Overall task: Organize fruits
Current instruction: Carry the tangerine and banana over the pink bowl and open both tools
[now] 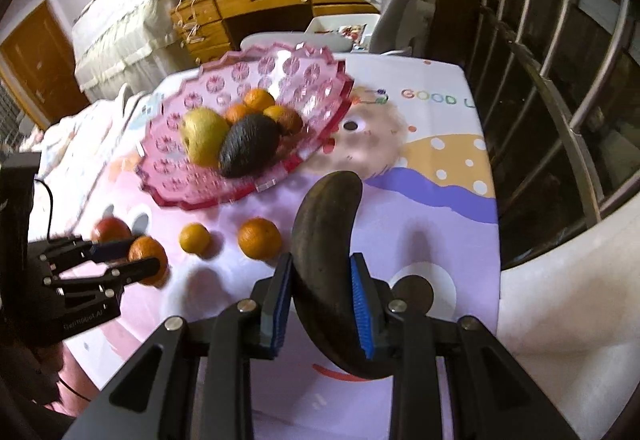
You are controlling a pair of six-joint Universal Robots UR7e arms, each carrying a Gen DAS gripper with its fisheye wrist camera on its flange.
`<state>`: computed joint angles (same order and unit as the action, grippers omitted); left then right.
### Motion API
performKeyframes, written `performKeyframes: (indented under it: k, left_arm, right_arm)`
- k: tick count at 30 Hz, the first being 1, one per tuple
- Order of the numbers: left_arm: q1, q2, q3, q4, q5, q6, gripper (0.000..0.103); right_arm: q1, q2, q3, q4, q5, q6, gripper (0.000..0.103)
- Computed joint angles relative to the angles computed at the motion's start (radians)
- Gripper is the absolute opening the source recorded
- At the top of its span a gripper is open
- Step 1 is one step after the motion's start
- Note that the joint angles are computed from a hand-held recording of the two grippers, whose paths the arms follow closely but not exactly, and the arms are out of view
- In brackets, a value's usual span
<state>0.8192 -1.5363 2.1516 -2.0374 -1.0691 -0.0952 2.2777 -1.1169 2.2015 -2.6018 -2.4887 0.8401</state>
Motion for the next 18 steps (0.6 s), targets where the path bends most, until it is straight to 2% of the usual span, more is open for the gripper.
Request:
performKeyframes:
  k: [4, 7, 14, 18]
  left_arm:
    - [0.006, -0.007, -0.049, 0.01, -0.04, 0.037, 0.035]
    - [0.009, 0.002, -0.088, 0.001, -0.055, 0.065, 0.035]
    - [0.043, 0.046, -0.165, -0.089, -0.079, 0.148, 0.035]
    - [0.075, 0.088, -0.207, -0.14, -0.083, 0.191, 0.035]
  right_arm:
    - [0.009, -0.003, -0.035, 0.013, -0.011, 0.056, 0.028]
    - [0.009, 0.005, -0.053, -0.027, -0.017, 0.067, 0.028]
    - [-0.01, 0.061, -0.127, -0.111, -0.05, 0.092, 0.028]
    - [-0.029, 0.092, -0.177, -0.088, -0.076, 0.139, 0.028]
